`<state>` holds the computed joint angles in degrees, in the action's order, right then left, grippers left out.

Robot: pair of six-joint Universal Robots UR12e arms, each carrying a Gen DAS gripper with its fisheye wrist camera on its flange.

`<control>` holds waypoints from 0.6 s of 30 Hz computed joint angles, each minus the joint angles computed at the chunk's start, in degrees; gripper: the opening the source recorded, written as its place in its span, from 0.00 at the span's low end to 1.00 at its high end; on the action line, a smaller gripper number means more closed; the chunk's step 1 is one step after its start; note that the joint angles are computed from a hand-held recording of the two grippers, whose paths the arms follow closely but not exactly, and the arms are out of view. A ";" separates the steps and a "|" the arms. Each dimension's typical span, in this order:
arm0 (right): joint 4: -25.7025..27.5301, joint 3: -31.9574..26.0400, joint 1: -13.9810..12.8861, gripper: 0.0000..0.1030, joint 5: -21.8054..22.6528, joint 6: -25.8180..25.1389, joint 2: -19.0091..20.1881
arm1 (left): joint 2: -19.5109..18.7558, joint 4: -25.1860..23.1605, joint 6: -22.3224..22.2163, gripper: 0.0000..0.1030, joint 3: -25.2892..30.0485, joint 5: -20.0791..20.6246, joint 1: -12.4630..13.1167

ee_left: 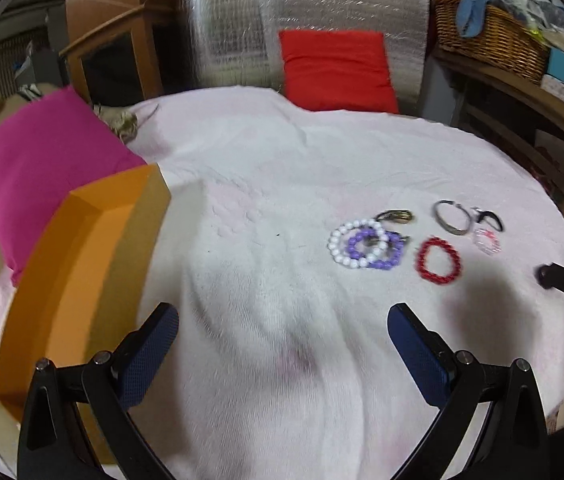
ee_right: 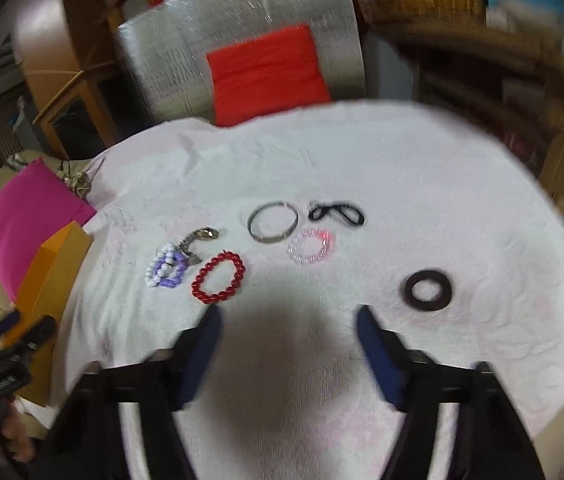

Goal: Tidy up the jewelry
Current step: 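Grasp the red bead bracelet with the right tool while the left tool approaches the white pearl bracelet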

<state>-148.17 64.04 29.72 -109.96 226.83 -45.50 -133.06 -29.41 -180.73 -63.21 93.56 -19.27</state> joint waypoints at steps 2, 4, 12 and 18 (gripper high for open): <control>-0.85 -1.15 -0.68 0.57 1.77 -1.00 1.08 | -1.71 -1.08 -0.38 1.00 2.31 -0.26 0.00; -1.18 -2.91 -1.27 0.52 4.44 -2.51 2.42 | -3.51 -3.52 -0.36 1.00 5.35 -0.05 -0.05; 7.83 -13.90 -2.73 0.35 11.12 -1.59 9.10 | -7.50 -7.78 2.23 0.95 11.57 -6.09 0.41; 10.87 -18.68 -3.64 0.27 14.22 -1.29 12.05 | -8.77 -10.74 5.86 0.82 13.99 -8.79 0.22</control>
